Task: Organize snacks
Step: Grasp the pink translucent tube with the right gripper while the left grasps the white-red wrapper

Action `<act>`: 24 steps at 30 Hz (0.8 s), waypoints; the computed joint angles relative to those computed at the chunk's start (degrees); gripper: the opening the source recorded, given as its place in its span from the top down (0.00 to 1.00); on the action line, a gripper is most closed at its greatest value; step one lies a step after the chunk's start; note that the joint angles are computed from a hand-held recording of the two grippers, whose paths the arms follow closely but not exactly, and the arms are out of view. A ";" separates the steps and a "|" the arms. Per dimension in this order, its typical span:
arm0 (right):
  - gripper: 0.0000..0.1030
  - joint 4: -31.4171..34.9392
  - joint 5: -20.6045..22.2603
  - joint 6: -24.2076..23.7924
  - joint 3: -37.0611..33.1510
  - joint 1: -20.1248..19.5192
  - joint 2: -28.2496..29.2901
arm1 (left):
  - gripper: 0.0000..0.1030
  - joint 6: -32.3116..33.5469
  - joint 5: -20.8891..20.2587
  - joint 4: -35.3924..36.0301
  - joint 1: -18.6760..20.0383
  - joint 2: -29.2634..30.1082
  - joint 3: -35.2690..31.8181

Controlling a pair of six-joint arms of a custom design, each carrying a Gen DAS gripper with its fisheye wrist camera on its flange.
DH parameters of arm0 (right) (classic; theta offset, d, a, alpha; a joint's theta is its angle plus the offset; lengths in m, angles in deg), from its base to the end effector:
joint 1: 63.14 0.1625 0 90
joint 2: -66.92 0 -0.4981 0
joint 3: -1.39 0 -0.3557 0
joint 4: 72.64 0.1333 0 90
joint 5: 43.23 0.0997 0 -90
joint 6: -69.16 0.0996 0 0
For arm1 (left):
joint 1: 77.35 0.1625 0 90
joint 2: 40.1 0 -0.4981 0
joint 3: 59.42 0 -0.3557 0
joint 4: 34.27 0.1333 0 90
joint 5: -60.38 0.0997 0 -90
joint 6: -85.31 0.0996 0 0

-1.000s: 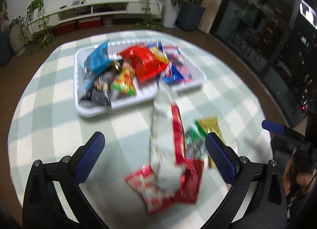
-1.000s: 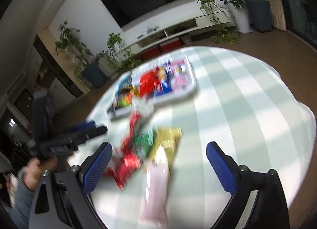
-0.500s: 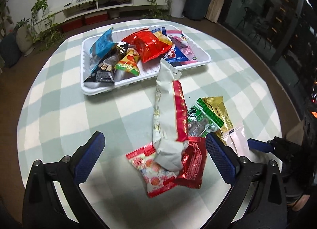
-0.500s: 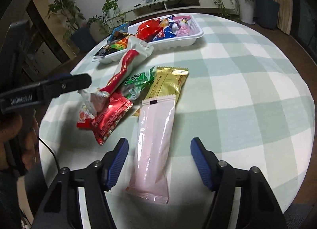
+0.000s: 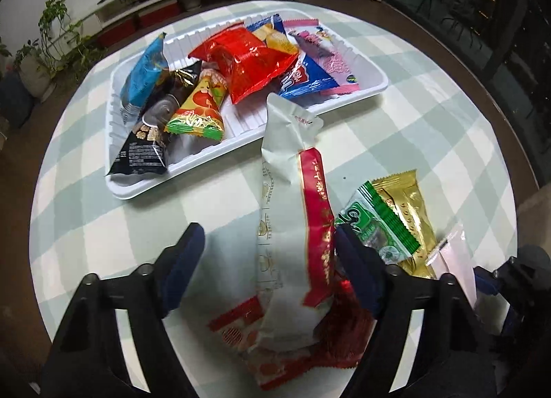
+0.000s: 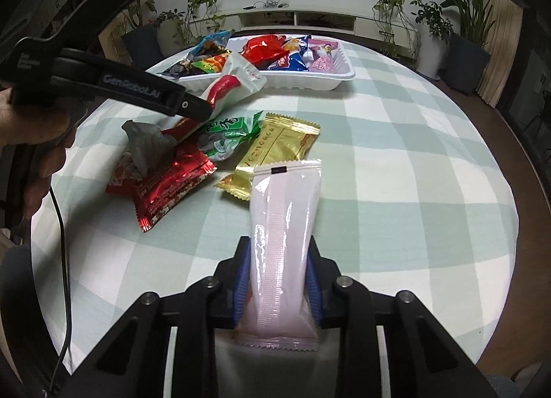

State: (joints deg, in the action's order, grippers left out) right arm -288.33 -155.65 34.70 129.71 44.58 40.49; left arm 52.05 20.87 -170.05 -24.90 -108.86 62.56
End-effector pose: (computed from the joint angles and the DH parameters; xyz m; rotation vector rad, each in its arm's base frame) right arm 0.2433 -0.4483 -0.0079 1.0692 -2.4359 0.4775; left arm -0.1284 -0.5119 0.2661 0.1568 2.2996 -0.5073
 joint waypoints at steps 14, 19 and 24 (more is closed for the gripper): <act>0.70 -2.14 -0.21 -2.30 0.08 0.19 0.88 | 0.56 5.02 -4.18 -3.98 3.76 2.03 -2.22; 0.73 -1.97 0.26 -2.01 -0.13 0.02 0.87 | 0.60 5.97 -4.37 -5.54 3.73 2.43 -2.04; 0.78 -2.55 0.75 -1.79 0.17 -0.17 0.85 | 0.66 6.64 -4.77 -7.61 3.41 1.08 -0.36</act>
